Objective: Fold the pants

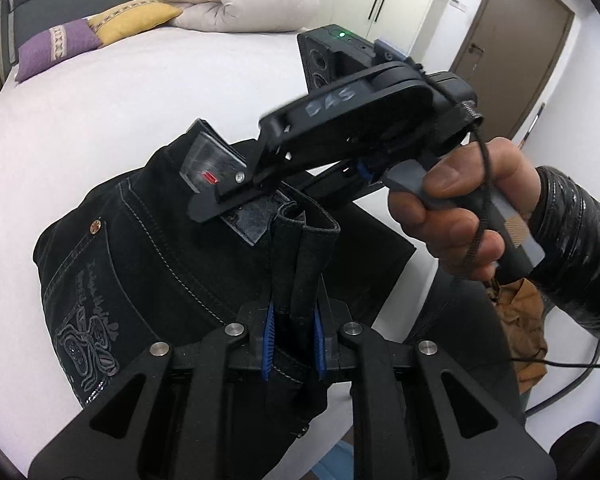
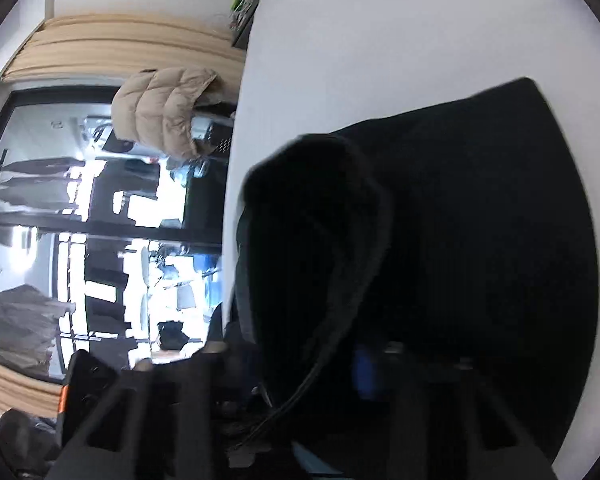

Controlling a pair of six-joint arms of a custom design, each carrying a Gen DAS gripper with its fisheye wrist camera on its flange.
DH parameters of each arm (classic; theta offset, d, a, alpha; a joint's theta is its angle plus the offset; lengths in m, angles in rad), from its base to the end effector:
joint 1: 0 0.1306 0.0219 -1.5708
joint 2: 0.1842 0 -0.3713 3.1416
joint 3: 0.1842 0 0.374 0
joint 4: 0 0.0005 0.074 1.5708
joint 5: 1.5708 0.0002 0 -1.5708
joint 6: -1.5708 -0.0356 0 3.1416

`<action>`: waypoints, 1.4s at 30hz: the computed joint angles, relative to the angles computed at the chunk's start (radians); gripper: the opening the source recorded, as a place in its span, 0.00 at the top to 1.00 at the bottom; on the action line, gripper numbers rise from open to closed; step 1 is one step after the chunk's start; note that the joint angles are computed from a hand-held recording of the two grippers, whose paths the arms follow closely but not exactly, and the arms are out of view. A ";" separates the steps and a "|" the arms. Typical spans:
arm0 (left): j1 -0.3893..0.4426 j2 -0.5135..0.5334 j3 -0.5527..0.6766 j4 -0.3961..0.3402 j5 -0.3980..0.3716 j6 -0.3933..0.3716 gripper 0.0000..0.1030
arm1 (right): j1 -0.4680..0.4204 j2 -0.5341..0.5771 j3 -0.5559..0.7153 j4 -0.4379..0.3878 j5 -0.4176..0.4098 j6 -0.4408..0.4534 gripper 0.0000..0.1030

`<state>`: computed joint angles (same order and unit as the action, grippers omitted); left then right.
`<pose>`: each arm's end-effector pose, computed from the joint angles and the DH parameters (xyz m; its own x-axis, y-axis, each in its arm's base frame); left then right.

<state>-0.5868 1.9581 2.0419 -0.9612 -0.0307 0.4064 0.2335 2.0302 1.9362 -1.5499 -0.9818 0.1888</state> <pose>0.5543 -0.3679 0.3898 -0.8006 0.0578 -0.5964 0.2402 0.9428 -0.2310 0.5867 0.1695 0.2990 -0.9400 -0.3307 -0.0839 -0.2503 0.5014 0.8282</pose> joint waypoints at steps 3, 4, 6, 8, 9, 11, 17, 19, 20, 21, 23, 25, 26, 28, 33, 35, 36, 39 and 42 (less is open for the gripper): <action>-0.019 -0.006 -0.004 0.005 -0.007 0.006 0.86 | -0.012 -0.026 -0.017 0.056 0.000 -0.014 0.82; -0.023 0.011 0.029 -0.005 -0.011 -0.001 0.86 | -0.014 -0.030 -0.011 0.065 0.006 -0.011 0.82; -0.032 0.048 0.102 -0.024 -0.019 -0.009 0.86 | -0.024 -0.029 0.021 0.074 0.010 -0.012 0.83; -0.033 0.095 0.187 -0.049 -0.020 -0.020 0.86 | -0.029 -0.025 0.050 0.081 0.015 -0.012 0.83; -0.036 0.136 0.261 -0.078 -0.023 -0.026 0.86 | -0.029 -0.022 0.065 0.081 0.016 -0.021 0.83; -0.048 0.211 0.387 -0.126 -0.024 -0.029 0.86 | -0.056 -0.004 0.092 0.046 0.011 0.009 0.83; -0.066 0.277 0.415 -0.156 0.019 -0.041 0.86 | -0.099 0.027 0.041 0.012 0.003 0.031 0.83; -0.070 0.353 0.516 -0.235 0.039 -0.050 0.86 | -0.115 0.031 -0.017 0.054 0.008 0.016 0.82; -0.066 0.397 0.575 -0.257 0.056 -0.055 0.86 | -0.121 0.035 -0.038 0.072 -0.013 0.002 0.82; -0.063 0.410 0.585 -0.266 0.071 -0.053 0.84 | -0.127 0.032 -0.066 0.096 -0.053 -0.013 0.83; -0.065 0.384 0.539 -0.227 0.099 -0.039 0.77 | -0.147 0.015 -0.112 0.147 -0.118 -0.034 0.78; -0.055 0.301 0.402 -0.124 0.183 0.001 0.74 | -0.164 -0.023 -0.153 0.214 -0.121 -0.089 0.66; -0.052 0.267 0.347 -0.090 0.196 0.016 0.74 | -0.170 -0.040 -0.168 0.240 -0.104 -0.110 0.64; -0.042 0.151 0.170 0.038 0.206 0.056 0.74 | -0.186 -0.091 -0.195 0.277 -0.025 -0.137 0.60; 0.007 0.030 -0.058 0.188 0.176 0.166 0.74 | -0.196 -0.180 -0.222 0.259 -0.121 -0.060 0.60; 0.041 0.020 -0.113 0.251 0.208 0.217 0.74 | -0.167 -0.183 -0.213 0.205 -0.142 0.007 0.60; 0.073 0.012 -0.137 0.275 0.242 0.235 0.74 | -0.151 -0.179 -0.211 0.184 -0.134 0.025 0.62; 0.133 0.047 -0.129 0.306 0.249 0.251 0.74 | -0.114 -0.146 -0.217 0.140 -0.057 0.032 0.73; 0.197 0.023 -0.183 0.340 0.294 0.289 0.74 | -0.121 -0.112 -0.258 0.190 0.027 -0.060 1.00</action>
<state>-0.3903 1.9808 1.8593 -0.6215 0.2636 0.6957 0.1121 1.9178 1.6781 -1.3599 -0.9551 0.1290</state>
